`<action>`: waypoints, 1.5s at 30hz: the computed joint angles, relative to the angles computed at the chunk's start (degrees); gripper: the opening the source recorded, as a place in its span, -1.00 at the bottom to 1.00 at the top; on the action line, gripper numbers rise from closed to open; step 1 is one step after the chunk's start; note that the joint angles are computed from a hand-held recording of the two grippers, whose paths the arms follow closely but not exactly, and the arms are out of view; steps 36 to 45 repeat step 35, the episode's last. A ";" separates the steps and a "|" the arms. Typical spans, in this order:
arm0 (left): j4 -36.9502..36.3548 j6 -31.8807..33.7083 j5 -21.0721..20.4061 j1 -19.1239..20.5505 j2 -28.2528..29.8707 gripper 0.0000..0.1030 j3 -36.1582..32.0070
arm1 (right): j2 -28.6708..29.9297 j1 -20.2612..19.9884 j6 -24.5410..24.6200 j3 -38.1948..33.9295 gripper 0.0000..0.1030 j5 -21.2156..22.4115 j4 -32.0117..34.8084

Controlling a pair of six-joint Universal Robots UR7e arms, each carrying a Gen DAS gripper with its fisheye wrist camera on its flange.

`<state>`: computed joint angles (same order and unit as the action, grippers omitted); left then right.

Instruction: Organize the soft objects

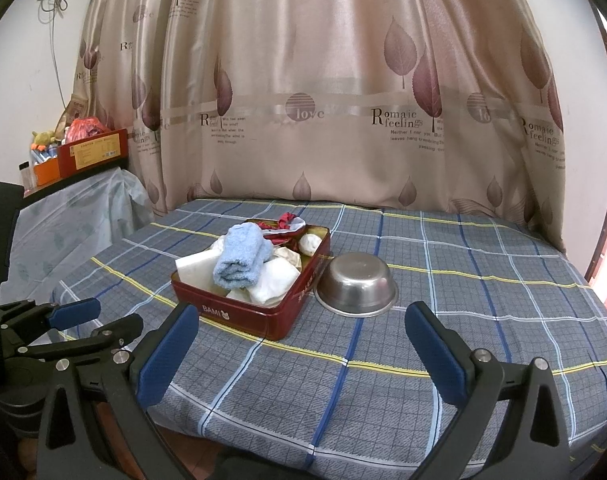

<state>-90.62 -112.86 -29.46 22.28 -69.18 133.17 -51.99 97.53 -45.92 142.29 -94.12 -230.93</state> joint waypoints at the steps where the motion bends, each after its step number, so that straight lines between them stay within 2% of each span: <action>1: -0.31 0.24 0.01 0.10 0.01 -0.06 0.04 | -0.05 0.01 -0.03 -0.09 0.99 -0.03 0.19; 6: -0.47 0.42 -0.02 0.02 -0.07 -0.05 0.21 | 0.09 -0.10 -0.13 0.24 0.99 -0.01 -0.14; 8: -0.67 0.57 0.09 0.08 -0.06 0.03 0.22 | 0.11 -0.10 -0.16 0.11 0.99 0.05 -0.08; 12: -3.14 3.66 -0.01 0.50 0.03 0.09 0.47 | 0.20 -0.05 -0.10 0.13 0.99 -0.03 -0.23; 14: -2.06 3.56 0.15 0.58 0.62 0.11 -0.09 | 0.17 -0.03 -0.08 0.03 0.99 -0.09 -0.06; 20: -0.12 1.32 1.96 -0.24 0.79 0.14 0.23 | 0.01 -0.12 -0.21 0.25 0.99 -0.03 -0.05; 26: 6.04 -4.26 4.55 -2.35 1.02 0.14 0.00 | -0.09 -0.16 -0.26 0.05 0.99 0.06 0.18; 31: 8.01 -5.42 4.95 -2.65 2.02 0.14 -0.69 | -0.20 -2.11 -1.18 0.38 0.99 0.60 -1.36; 35: 2.42 -1.52 3.78 -1.36 0.22 0.14 0.46 | -3.12 -5.52 0.48 -3.07 0.99 -0.97 4.02; 45: 2.42 -1.52 3.78 -1.36 0.22 0.14 0.46 | -3.12 -5.52 0.48 -3.07 0.99 -0.97 4.02</action>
